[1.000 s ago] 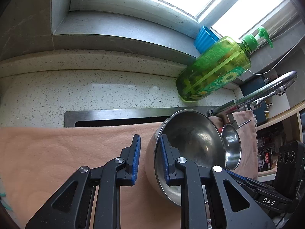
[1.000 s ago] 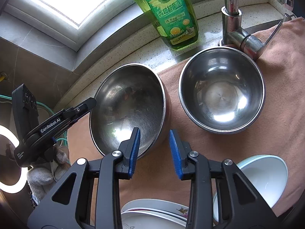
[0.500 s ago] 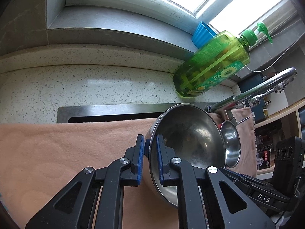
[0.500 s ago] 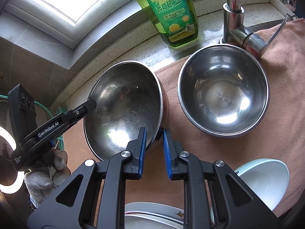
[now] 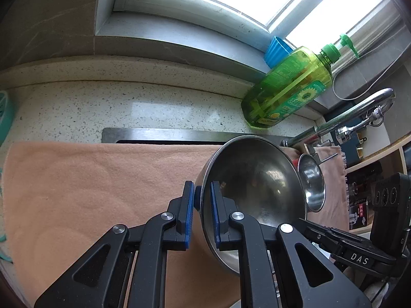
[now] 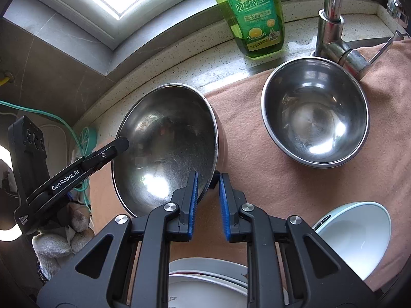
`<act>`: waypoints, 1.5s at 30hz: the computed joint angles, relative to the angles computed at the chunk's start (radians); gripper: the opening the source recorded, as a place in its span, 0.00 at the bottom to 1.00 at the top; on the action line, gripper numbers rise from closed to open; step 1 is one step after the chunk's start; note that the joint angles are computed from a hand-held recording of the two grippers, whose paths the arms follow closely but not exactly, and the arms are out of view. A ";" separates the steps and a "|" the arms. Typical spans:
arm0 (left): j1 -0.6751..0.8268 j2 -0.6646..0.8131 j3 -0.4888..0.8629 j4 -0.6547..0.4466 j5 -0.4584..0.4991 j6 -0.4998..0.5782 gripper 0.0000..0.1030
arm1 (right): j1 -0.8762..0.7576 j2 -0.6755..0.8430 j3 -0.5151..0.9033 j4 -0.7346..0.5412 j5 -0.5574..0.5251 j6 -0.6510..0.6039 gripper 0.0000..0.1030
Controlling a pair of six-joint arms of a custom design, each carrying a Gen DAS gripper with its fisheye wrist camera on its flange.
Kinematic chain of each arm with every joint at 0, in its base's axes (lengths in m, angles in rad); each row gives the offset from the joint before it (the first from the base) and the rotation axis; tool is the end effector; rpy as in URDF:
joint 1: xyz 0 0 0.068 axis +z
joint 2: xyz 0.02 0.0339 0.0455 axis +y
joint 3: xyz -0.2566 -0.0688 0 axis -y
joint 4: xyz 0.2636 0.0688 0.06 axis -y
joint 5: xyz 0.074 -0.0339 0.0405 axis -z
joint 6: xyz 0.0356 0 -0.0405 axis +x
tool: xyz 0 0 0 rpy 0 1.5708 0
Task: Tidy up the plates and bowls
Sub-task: 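Carry the silver bowl beside the plate stack, set it down, open gripper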
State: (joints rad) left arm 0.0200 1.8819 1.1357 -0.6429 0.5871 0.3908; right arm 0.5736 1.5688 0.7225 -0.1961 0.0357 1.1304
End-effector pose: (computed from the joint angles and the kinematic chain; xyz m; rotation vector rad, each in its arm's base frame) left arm 0.3519 -0.0127 0.1210 0.5810 2.6872 -0.7622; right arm 0.2479 0.1587 0.1178 0.7601 2.6117 0.5218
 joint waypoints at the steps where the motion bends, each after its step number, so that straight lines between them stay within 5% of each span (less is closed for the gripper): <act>1: 0.014 -0.012 -0.011 -0.002 0.004 0.006 0.11 | 0.009 0.001 0.006 -0.002 -0.003 -0.002 0.16; 20: 0.397 -0.254 -0.243 -0.070 0.072 0.173 0.11 | 0.241 0.091 0.173 -0.072 -0.011 -0.061 0.16; 45: 0.796 -0.205 -0.287 -0.162 0.048 0.415 0.11 | 0.397 0.342 0.396 -0.090 -0.049 -0.101 0.16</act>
State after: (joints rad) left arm 0.8155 1.6773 0.8490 -0.8046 0.6355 0.8060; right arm 0.9709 1.9109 1.1189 -0.2863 -0.0133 1.0298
